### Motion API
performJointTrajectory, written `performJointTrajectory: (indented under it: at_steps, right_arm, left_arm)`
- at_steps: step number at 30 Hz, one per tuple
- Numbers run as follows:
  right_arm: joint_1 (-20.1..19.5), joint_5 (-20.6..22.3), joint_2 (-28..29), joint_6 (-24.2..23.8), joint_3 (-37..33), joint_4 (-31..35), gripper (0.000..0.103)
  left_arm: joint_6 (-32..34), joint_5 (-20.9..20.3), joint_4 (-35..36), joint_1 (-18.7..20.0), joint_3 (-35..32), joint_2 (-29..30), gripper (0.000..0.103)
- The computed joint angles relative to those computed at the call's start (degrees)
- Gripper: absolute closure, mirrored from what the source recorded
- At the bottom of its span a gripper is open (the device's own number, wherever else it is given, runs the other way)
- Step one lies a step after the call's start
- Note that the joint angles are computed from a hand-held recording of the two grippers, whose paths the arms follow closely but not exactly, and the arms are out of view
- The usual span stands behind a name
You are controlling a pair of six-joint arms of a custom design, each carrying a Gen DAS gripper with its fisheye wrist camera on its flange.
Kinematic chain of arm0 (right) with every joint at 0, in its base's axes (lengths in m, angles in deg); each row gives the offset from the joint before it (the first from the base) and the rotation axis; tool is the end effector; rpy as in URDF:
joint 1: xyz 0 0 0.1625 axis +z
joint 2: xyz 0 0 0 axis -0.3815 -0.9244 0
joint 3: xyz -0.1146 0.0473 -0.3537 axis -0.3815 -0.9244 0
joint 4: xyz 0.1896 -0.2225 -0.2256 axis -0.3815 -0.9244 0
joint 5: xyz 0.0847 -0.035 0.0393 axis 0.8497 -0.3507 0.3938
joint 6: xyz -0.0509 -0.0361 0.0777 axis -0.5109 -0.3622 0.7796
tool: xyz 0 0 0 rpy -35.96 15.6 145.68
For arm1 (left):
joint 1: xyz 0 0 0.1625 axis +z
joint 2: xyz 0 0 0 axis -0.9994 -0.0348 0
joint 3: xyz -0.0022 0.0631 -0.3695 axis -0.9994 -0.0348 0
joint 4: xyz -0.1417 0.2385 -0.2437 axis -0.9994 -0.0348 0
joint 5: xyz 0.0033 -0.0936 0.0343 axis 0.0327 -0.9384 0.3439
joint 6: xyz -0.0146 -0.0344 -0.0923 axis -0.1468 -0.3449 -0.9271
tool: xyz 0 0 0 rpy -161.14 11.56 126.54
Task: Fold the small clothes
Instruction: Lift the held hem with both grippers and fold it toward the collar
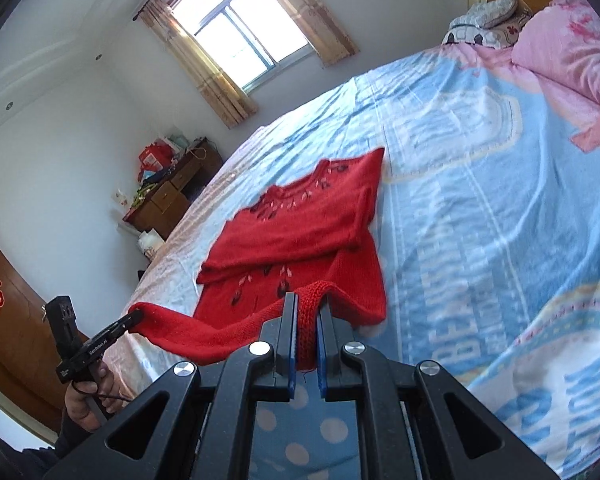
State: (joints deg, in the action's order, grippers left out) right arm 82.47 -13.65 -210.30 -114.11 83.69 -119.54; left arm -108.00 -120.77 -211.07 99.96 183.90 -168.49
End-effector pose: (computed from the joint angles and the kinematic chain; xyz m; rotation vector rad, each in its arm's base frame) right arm 0.0487 -0.2453 0.3298 0.3589 -2.7334 1.1465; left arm -0.2268 -0.2623 0.1662 0.6068 2.4436 -1.0263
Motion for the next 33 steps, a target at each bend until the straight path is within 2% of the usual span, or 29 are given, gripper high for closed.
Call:
performJointTrajectory:
  at_steps: [4, 11, 17, 22, 26, 33]
  right_arm:
    - [6.0, -3.5, 8.2, 4.6, -1.5, -9.1, 0.096]
    - [15.0, -9.0, 19.0, 9.5, -4.3, -20.4, 0.096]
    - [18.3, -11.3, 25.7, 12.0, -6.9, -25.6, 0.096]
    - [20.2, -12.4, 31.5, 14.2, -10.3, -28.9, 0.096]
    - [22.0, -13.8, 35.6, 15.4, -12.9, -31.3, 0.096]
    - [24.6, -17.1, 44.2, 17.8, -19.9, -33.7, 0.096]
  left_arm:
    - [3.5, 1.1, -5.4, 2.5, -0.9, 2.4, 0.093]
    - [10.7, 0.9, -14.7, 7.3, -3.7, 6.9, 0.093]
    - [15.1, 1.6, -18.2, 9.6, -5.9, 8.6, 0.093]
    - [21.8, 1.4, -24.8, 12.6, -8.5, 11.0, 0.093]
    - [26.8, -0.4, -30.0, 15.9, -11.6, 13.7, 0.093]
    - [32.3, -1.5, -34.0, 20.4, -16.7, 18.8, 0.093]
